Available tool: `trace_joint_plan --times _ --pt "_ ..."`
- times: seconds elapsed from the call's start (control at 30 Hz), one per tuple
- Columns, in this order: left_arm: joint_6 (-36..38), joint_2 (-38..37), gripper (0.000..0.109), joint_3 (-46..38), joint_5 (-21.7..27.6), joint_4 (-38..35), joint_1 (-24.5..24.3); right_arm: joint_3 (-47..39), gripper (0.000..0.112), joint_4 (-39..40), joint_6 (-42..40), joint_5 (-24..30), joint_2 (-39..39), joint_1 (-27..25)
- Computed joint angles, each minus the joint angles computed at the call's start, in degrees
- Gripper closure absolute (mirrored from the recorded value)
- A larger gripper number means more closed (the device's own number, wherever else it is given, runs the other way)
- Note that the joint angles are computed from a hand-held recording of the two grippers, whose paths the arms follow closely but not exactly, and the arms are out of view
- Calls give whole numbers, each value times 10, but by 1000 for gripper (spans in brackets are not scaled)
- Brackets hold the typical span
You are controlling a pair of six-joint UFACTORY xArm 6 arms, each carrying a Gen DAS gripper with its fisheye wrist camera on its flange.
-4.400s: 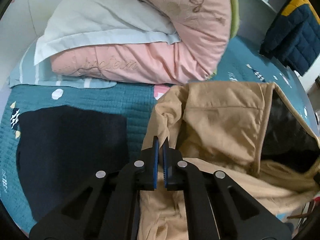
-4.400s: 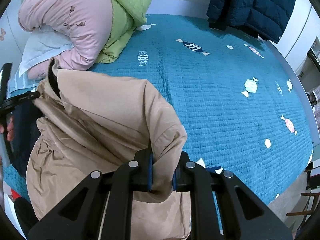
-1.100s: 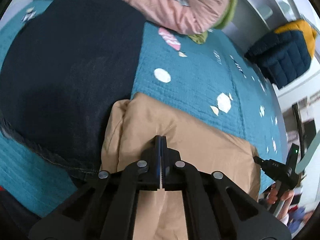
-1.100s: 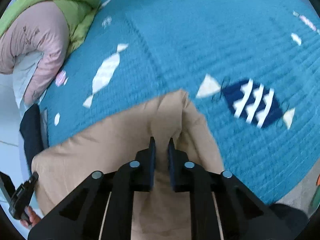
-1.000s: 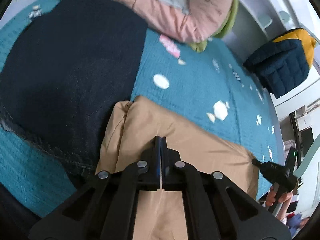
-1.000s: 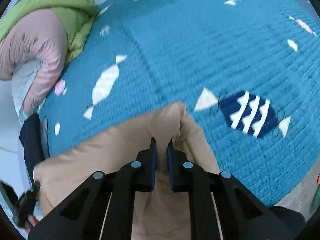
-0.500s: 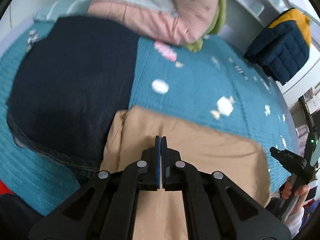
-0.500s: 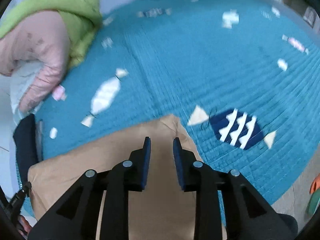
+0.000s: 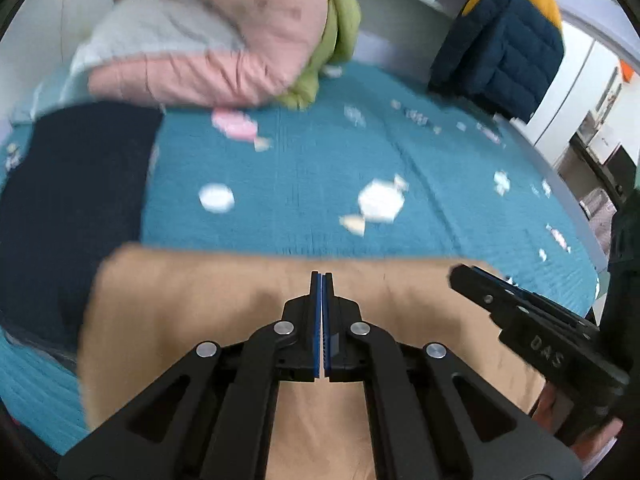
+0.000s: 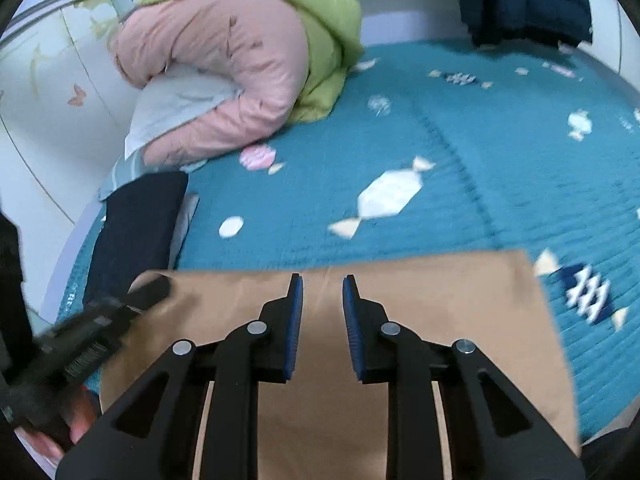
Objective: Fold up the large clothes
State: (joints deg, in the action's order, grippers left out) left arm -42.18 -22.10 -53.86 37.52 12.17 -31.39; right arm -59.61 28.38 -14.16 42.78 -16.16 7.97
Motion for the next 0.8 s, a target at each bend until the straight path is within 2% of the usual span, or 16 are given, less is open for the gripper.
trace_joint_plan --times 0.07,0.13,0.17,0.2,0.23,0.3,0.37,0.43,0.53,0.6,0.67,0.8 --pt "-8 18 108 13 -9 -2 1 2 92 4 -13 5 13 11" --pt "-14 35 108 27 -2 -27 14 3 93 -34 -3 9 30 23" --pt "-5 29 108 44 -19 -49 21 3 100 -64 13 13 41 22" --pt "1 19 107 60 -29 -56 28 2 112 -70 20 20 49 13" --pt "6 7 107 68 -27 -46 33 -4 112 -53 23 37 57 -6" --pt "-18 -14 107 69 9 6 40 -21 112 -17 36 71 67 -50" --pt "-23 -49 106 78 40 25 60 -22 112 -55 74 59 58 -85" --pt "-16 -75 106 88 54 25 77 -33 112 -68 99 80 58 -121" --pt "-2 -112 106 102 76 26 96 -32 112 -134 173 81 50 -162" --pt "-26 -138 106 101 117 60 89 -21 110 -156 202 76 26 -181" --pt "-27 -160 106 100 130 57 84 1 110 -117 162 75 -13 -195" --pt "-43 -185 106 90 151 78 34 39 107 -79 110 91 -88 -166"
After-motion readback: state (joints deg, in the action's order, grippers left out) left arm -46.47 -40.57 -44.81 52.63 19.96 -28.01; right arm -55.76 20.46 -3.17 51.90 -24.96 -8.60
